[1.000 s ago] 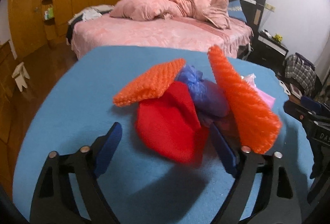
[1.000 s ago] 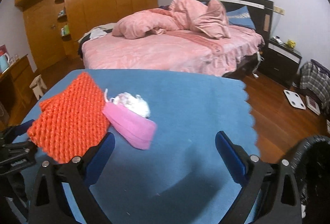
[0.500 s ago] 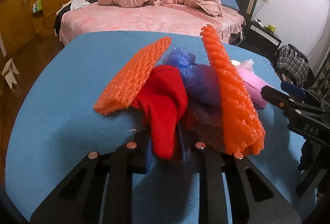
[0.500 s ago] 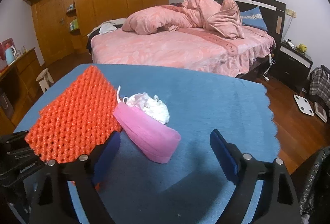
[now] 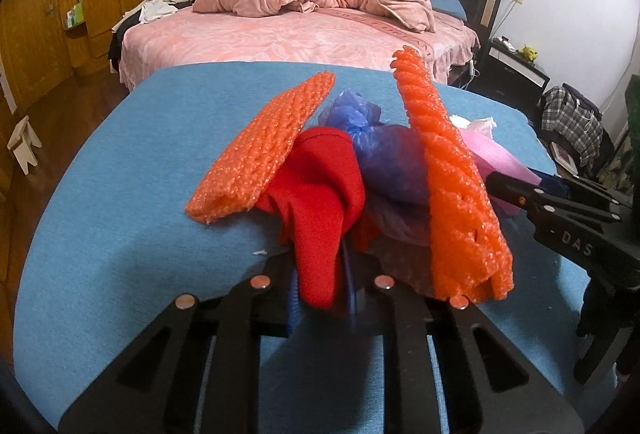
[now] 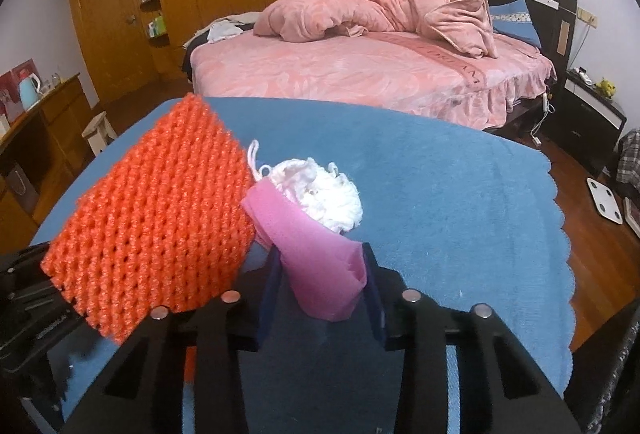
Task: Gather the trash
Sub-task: 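Grasp the red cloth with the left tool while the right grasps the pink mask, then carry the red cloth and pink mask over the bin with both tools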
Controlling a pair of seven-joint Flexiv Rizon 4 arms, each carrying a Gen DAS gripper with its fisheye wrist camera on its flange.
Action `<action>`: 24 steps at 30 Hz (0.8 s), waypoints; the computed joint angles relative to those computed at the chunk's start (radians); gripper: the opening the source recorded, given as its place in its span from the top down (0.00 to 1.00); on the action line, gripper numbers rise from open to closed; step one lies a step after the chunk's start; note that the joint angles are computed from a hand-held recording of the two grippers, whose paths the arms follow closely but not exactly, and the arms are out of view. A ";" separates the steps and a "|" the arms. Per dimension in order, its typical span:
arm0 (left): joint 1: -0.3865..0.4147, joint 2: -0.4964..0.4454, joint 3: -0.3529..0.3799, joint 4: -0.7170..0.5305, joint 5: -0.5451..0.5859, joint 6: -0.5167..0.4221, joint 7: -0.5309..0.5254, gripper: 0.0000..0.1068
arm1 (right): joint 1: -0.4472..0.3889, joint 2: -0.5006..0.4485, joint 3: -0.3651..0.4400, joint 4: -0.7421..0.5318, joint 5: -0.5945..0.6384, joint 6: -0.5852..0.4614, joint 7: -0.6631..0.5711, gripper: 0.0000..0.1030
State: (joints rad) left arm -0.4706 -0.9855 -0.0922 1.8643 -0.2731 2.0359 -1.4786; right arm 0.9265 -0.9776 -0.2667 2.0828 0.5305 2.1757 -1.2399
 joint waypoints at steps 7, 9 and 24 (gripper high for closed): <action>-0.018 0.000 0.015 0.002 -0.020 0.008 -0.007 0.86 | -0.003 0.011 0.024 0.021 0.013 0.017 0.002 0.64; -0.021 0.001 0.017 0.003 -0.025 0.011 -0.007 0.86 | 0.003 0.014 0.025 0.028 0.023 0.014 0.005 0.62; 0.005 0.020 -0.018 0.070 -0.007 0.153 -0.051 0.87 | -0.015 0.036 0.050 0.066 0.000 0.041 0.030 0.82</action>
State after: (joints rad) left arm -0.4659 -0.9651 -0.1103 1.9344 -0.2804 2.1892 -1.5301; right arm 0.9114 -0.9418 -0.2167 2.1489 0.5307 2.2164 -1.2100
